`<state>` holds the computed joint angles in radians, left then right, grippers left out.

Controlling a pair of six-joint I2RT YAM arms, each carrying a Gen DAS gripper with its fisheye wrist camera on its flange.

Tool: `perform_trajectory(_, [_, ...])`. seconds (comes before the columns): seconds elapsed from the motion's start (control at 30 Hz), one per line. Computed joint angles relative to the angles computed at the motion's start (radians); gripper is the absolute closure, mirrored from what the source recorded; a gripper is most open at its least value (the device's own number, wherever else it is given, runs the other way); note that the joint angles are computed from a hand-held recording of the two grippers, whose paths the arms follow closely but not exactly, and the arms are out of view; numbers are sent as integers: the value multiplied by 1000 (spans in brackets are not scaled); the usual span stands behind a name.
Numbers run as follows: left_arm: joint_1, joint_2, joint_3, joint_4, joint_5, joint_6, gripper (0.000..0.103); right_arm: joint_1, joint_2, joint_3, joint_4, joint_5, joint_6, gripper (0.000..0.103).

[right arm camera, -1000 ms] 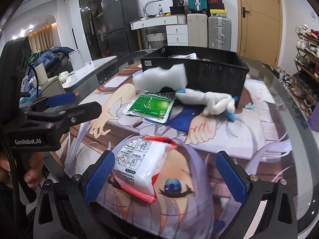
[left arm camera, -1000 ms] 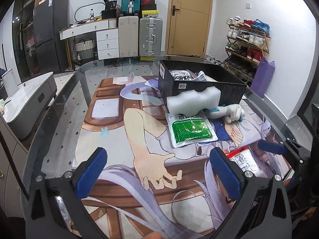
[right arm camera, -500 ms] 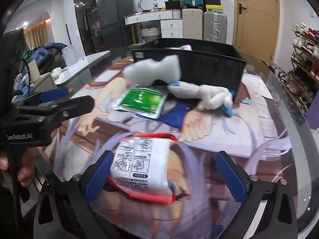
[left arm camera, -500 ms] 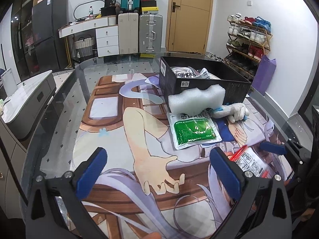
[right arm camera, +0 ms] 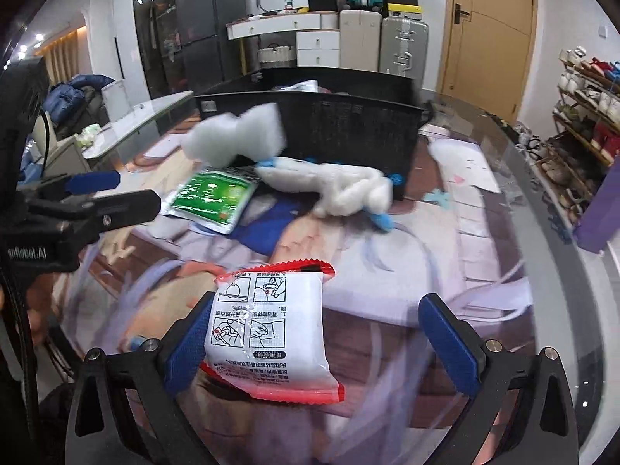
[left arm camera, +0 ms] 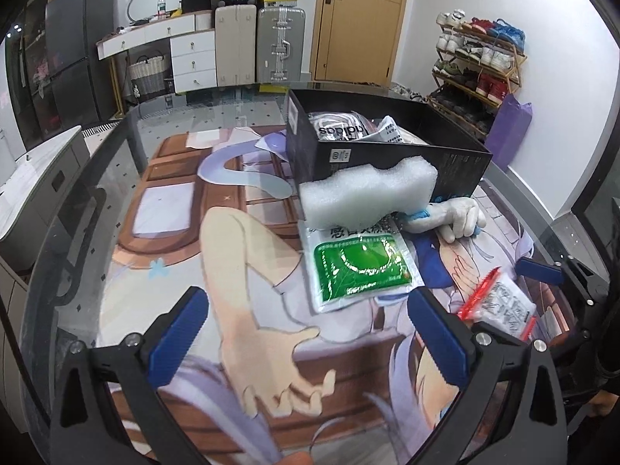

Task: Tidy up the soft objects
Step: 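Move right tool to red-trimmed white snack bag while left tool approaches green packet, then close right tool on snack bag while left tool grasps green printed packet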

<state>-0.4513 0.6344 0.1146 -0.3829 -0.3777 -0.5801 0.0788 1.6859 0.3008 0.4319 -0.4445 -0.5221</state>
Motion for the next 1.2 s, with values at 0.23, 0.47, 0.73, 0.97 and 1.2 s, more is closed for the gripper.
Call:
perform_trajectory(0.23, [84,325,64,230,88,35,0,-107,32,47,-43,-34,-53,1])
perform_trajectory(0.47, [66,471,108,280,87,29,0,-174,43,63,-75,-65,-104,1])
perform_trajectory(0.73, [50,593,169,299,44,10,0,-177,28,37,-62,-66,-105,1])
perform_trajectory(0.97, [63,610,179,289,31,13,0,-196,22,33,-72,-80,-126,1])
perform_trajectory(1.2, [81,602,182,276,47,35,0,-221,19,34,-89,-107,-144,1])
